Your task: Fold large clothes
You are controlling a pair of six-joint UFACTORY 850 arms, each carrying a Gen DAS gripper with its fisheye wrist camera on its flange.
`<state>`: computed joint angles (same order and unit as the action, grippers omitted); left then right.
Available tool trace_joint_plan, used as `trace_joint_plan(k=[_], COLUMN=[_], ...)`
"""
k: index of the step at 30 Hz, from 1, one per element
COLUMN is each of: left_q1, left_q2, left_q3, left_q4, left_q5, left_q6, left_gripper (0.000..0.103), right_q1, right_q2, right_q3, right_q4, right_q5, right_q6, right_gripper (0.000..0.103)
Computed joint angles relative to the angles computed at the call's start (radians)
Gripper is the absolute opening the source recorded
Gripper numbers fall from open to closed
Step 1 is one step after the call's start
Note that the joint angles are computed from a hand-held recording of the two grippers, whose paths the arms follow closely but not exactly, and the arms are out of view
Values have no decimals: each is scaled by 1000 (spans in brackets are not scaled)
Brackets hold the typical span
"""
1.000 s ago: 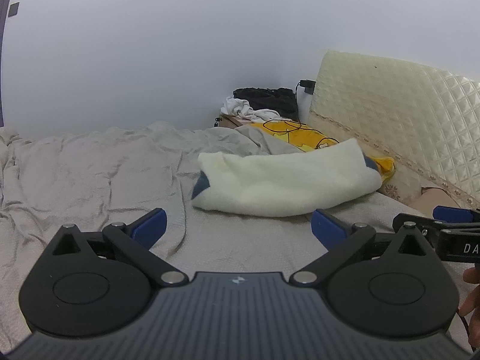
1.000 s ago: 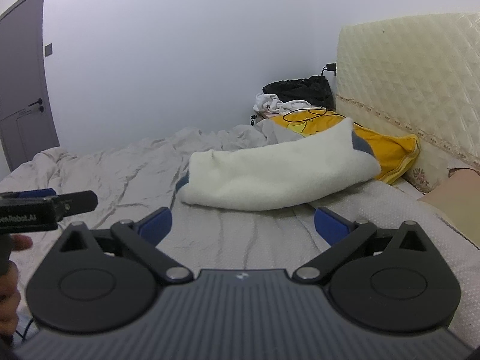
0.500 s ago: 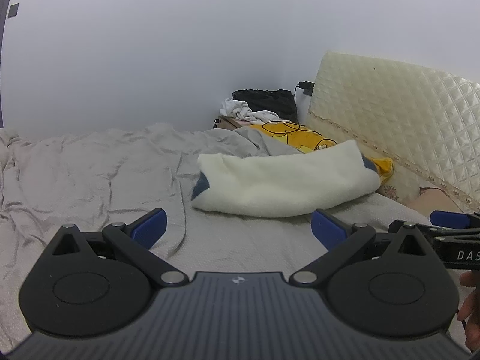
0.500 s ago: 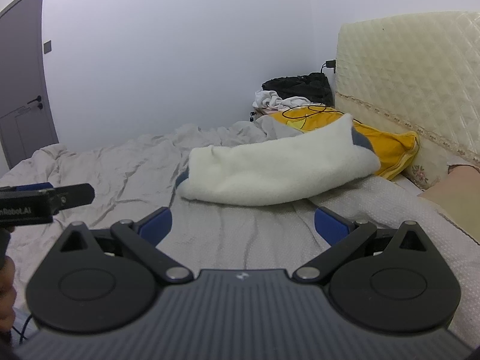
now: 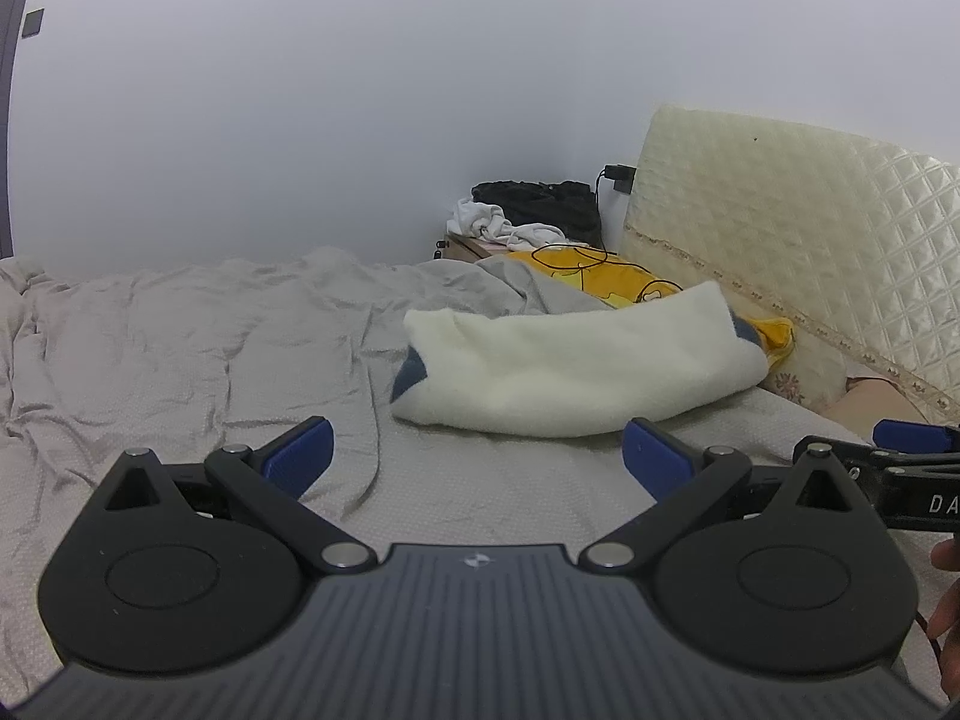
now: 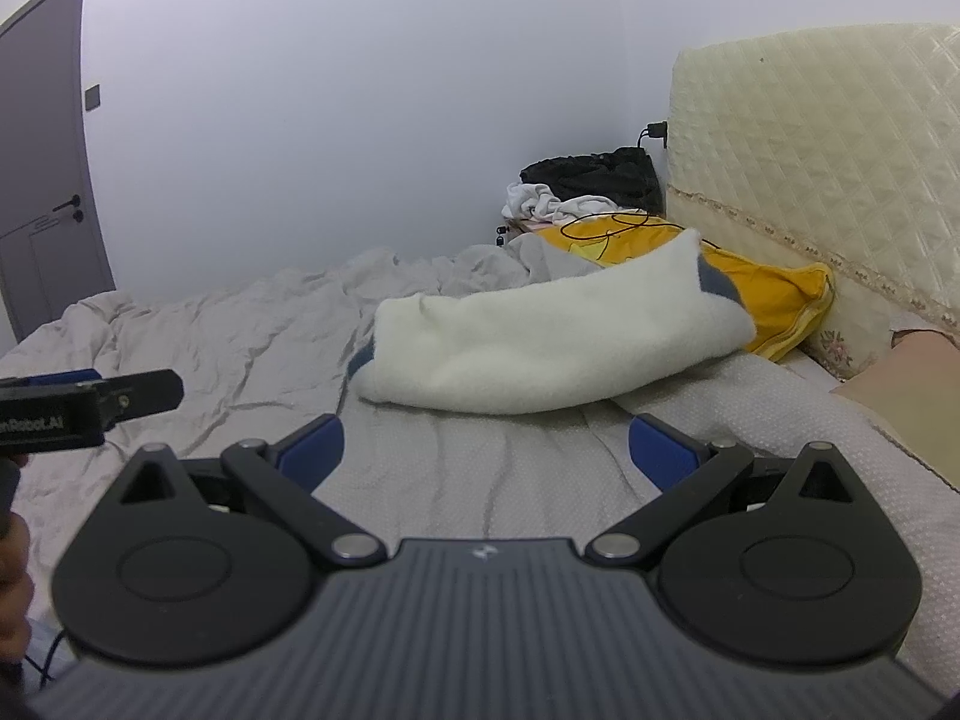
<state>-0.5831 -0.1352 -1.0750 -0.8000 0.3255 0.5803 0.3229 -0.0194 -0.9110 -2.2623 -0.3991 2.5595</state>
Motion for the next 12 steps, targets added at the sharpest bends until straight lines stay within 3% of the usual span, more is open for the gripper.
trace_joint_plan(k=[12], left_q1=[-13], left_q2=[-2], left_q3=[-4], left_q4=[-72], left_q5=[13], left_q6=[73], left_gripper=[103], right_q1=[10], right_q2=[9], right_q3=[6], right_q4=[35], right_q5=[-9], right_q6=[-26], right_gripper=[103])
